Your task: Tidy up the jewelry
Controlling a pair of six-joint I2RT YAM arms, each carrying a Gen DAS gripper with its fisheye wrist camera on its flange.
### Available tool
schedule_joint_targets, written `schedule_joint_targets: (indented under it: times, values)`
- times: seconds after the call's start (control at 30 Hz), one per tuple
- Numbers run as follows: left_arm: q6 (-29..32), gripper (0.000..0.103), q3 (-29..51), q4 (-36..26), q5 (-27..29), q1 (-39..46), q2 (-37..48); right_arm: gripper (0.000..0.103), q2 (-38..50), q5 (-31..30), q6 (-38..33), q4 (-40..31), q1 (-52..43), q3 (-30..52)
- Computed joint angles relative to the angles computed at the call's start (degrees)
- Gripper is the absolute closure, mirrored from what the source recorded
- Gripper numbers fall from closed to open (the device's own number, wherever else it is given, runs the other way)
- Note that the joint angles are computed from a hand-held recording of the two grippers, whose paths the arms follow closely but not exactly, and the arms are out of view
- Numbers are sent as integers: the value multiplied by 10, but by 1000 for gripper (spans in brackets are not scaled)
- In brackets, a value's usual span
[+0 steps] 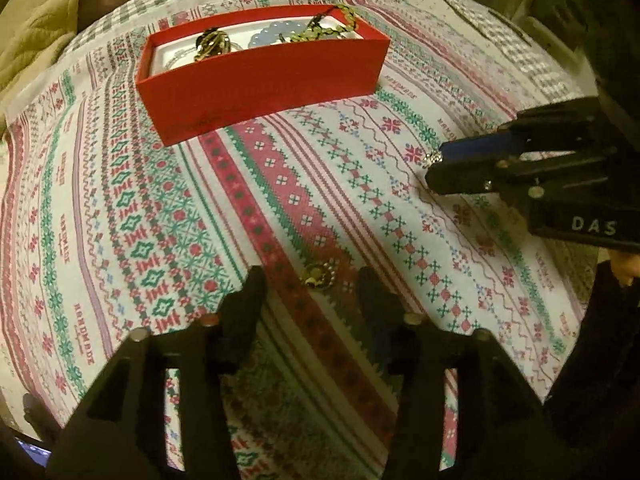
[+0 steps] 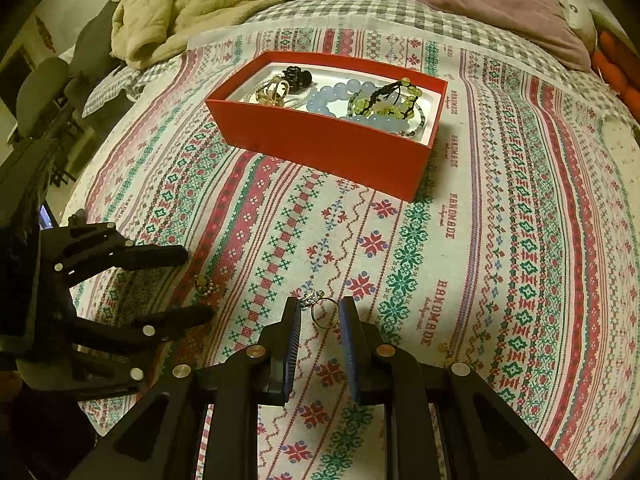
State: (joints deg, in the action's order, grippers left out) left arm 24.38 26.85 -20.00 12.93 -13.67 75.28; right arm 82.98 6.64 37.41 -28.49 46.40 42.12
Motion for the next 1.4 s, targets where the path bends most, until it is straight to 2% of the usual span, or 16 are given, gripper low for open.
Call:
schedule_joint_targets:
  times: [0.1, 0.2, 0.23, 0.3, 0.57, 0.6, 0.83, 0.97, 1.17, 1.23, 1.4]
  values:
    - [-29, 72, -2, 15, -26, -45, 5, 83, -3, 0, 1, 0, 0, -2]
    - [-49, 75, 1, 26, -42, -71, 15, 83, -6, 0, 1, -1, 1, -3]
    - [-54, 79, 1, 26, -44, -76, 14, 83, -7, 1, 3, -2, 2, -3]
    - [-38, 83, -1, 16, -37, -57, 5, 83, -13, 4, 6, -5, 4, -4]
    - [-36, 86, -5, 12, -31, -52, -11, 83, -18, 7, 10, -10, 5, -3]
    - [-33, 97, -3, 6, -24, -46, -14, 83, -19, 7, 10, -10, 5, -2]
    - [4, 97, 21, -55, 43, 33, -61, 83, -23, 10, 12, -12, 4, 1]
    - [13, 97, 40, -75, 75, 70, -56, 83, -28, 11, 13, -14, 5, 1]
    - [19, 97, 37, -75, 74, 66, -35, 83, -29, 11, 15, -13, 5, -1]
    - [23, 91, 29, -74, 73, 53, -34, 83, -28, 11, 15, -13, 6, -1]
    - [4, 90, 14, -40, 39, 13, -18, 83, -23, 8, 13, -13, 7, 2]
